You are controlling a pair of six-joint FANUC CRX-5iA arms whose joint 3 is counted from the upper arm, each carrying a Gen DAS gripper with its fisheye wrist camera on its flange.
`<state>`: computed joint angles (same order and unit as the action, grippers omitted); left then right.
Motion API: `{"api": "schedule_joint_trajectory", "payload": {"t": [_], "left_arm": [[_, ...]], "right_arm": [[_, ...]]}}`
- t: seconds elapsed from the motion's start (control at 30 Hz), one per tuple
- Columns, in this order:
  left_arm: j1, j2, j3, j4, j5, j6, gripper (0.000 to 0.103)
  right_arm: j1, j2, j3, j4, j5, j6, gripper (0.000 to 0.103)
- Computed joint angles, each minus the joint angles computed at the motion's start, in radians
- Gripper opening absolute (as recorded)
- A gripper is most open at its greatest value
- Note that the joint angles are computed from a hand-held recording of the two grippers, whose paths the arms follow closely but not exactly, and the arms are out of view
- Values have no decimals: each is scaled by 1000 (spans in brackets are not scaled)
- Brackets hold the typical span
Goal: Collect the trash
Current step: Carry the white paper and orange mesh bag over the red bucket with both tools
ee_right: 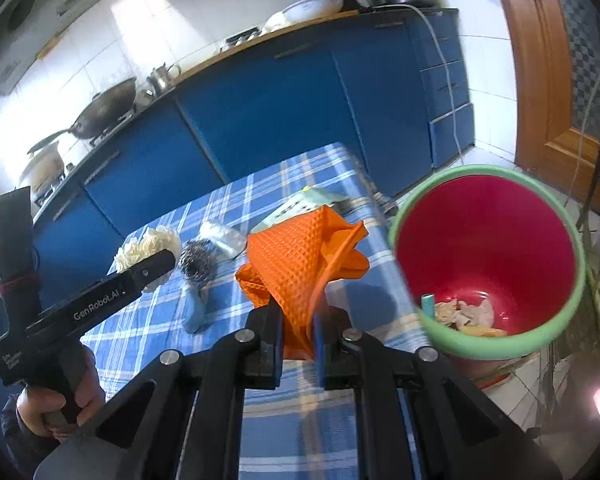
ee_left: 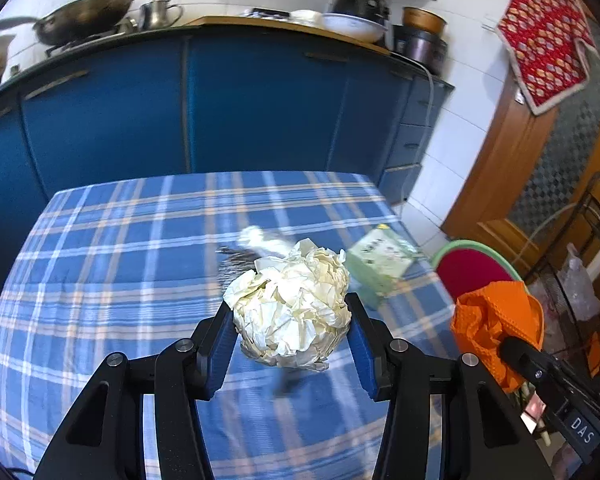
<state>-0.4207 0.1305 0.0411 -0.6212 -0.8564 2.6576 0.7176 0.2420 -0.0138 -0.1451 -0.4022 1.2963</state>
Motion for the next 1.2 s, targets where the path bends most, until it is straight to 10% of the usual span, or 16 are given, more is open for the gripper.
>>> {"api": "schedule_joint_trajectory", "payload": {"t": [1.2], "left_arm": [[-61, 404, 449, 253, -1, -409, 53]], "right_arm": [[-207, 59, 4, -11, 2, -78, 14]]}}
